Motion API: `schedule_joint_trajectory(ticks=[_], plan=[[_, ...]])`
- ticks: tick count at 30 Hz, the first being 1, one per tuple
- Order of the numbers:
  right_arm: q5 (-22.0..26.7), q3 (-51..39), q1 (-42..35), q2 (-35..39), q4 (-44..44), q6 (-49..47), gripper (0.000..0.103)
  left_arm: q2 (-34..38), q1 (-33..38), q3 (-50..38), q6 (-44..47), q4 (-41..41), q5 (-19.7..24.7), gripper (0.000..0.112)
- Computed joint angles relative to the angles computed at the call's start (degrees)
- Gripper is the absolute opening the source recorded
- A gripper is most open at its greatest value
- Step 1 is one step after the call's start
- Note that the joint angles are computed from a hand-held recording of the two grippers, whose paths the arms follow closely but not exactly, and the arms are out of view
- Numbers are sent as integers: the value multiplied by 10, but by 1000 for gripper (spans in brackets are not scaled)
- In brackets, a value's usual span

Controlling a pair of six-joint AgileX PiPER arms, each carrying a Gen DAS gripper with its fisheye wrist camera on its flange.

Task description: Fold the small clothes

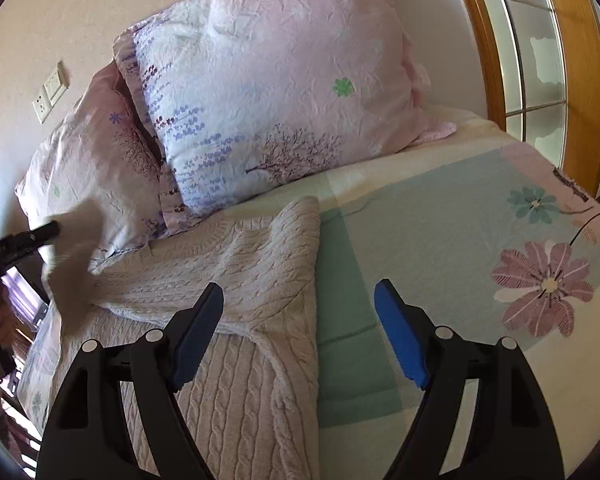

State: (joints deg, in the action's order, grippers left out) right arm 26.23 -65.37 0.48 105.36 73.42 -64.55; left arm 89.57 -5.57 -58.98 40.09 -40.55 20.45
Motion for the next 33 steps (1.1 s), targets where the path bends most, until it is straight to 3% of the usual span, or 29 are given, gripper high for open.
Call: schedule_joint_trajectory(ticks=[3,4,5,6,8,13,14,18,21,24,26,28,30,31,32,33], plan=[[53,8,-31,-8,-25,10,79,17,-64,23,-97,124,-24,40],[60,28,-47,-24,-30,6,79,5,-54,42,-103,123,-27,52],[74,41,-64,-32,-23,-4,79,-27,-23,83,-93,99,-32,63],[95,43,-78,-35,-33,5,79,-61,20,124,-60,52,-31,66],[160,61,-121,-44,-55,20,79,-110,121,186,48,-56,2,67],[242,104,-163,-52,-77,27,72,-159,376,314,241,-172,101,67],[239,110,-158,-54,-76,30,71,-157,433,340,294,-194,133,67],[227,96,-140,-56,-46,41,70,-195,554,410,393,-208,238,67],[203,-21,-104,-22,-75,128,66,-225,554,444,413,-224,250,71],[175,-192,-62,98,-113,222,50,-247,550,476,437,-249,237,72],[171,-307,-36,175,-177,323,47,-268,576,488,439,-239,253,72],[183,-422,-13,249,-256,425,47,-276,592,496,445,-238,264,72],[244,-536,-5,318,-295,486,47,-276,621,503,465,-242,281,72],[285,-588,-5,350,-302,505,35,-275,635,506,474,-241,291,72],[310,-617,-5,369,-305,512,12,-272,641,507,481,-243,295,73],[316,-623,5,367,-329,528,7,-269,641,506,484,-245,295,73]])
